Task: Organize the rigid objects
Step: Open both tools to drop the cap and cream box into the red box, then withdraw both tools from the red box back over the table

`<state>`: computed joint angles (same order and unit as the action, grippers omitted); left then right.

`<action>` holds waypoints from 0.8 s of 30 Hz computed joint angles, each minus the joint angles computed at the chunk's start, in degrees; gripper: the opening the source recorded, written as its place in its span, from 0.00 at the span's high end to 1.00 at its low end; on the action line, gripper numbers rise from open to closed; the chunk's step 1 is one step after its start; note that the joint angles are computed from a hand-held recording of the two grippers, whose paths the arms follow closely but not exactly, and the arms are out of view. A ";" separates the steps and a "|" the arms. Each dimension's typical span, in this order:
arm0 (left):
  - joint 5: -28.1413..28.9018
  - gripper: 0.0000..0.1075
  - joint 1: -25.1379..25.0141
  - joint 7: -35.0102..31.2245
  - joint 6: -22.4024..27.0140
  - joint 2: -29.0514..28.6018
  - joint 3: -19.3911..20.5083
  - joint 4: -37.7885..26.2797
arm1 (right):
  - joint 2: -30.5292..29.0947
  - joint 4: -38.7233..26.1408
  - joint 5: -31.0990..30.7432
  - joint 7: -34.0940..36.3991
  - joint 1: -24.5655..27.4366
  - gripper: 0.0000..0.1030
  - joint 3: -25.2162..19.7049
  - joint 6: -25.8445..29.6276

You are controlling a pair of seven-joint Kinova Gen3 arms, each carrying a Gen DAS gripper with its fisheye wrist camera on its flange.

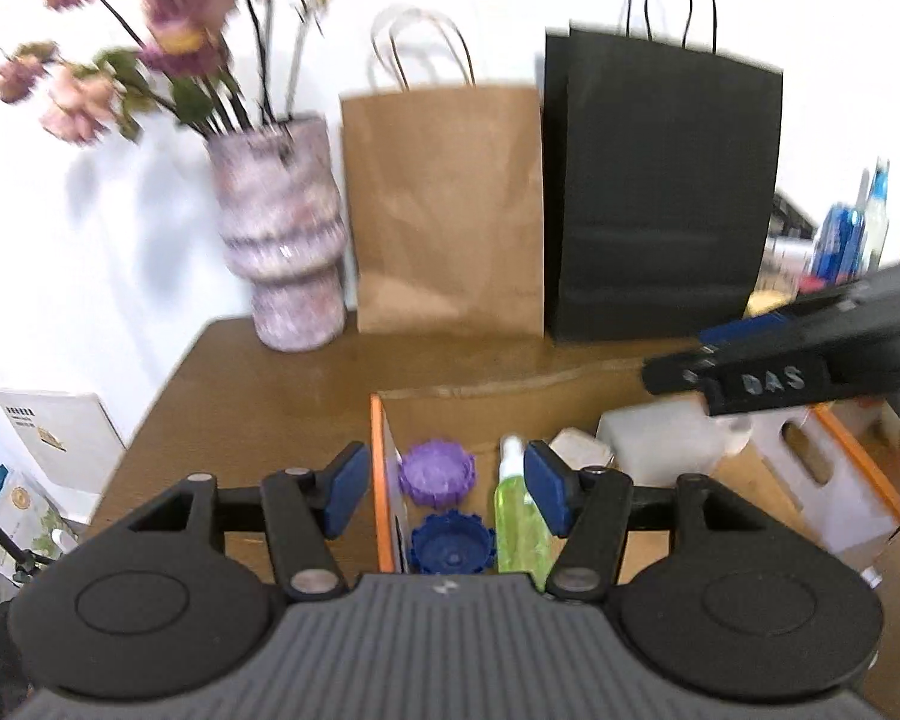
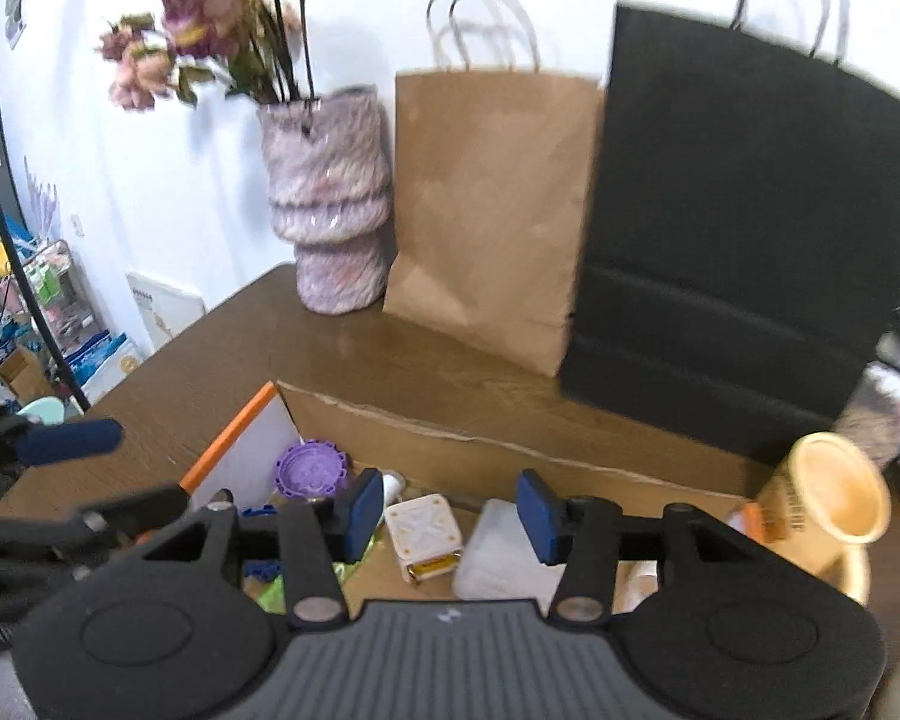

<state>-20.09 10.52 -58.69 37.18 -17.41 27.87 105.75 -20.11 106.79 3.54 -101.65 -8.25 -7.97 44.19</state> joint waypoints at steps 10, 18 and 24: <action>6.50 0.44 -1.87 -1.80 -0.28 -17.58 -0.42 3.27 | -20.09 3.58 2.02 -1.42 3.77 0.43 -5.80 4.79; 13.14 0.42 -2.84 -4.18 -0.15 -31.16 0.29 6.47 | -35.42 7.50 -0.40 -0.89 6.06 0.36 -8.67 4.14; 18.30 0.42 -3.26 -5.73 -0.01 -41.10 0.05 8.87 | -43.36 8.69 -3.99 -0.03 6.72 0.34 -9.77 7.99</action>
<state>-1.79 7.26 -64.42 37.17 -58.51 27.91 114.62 -63.48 115.48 -0.45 -101.69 -1.52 -17.74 52.18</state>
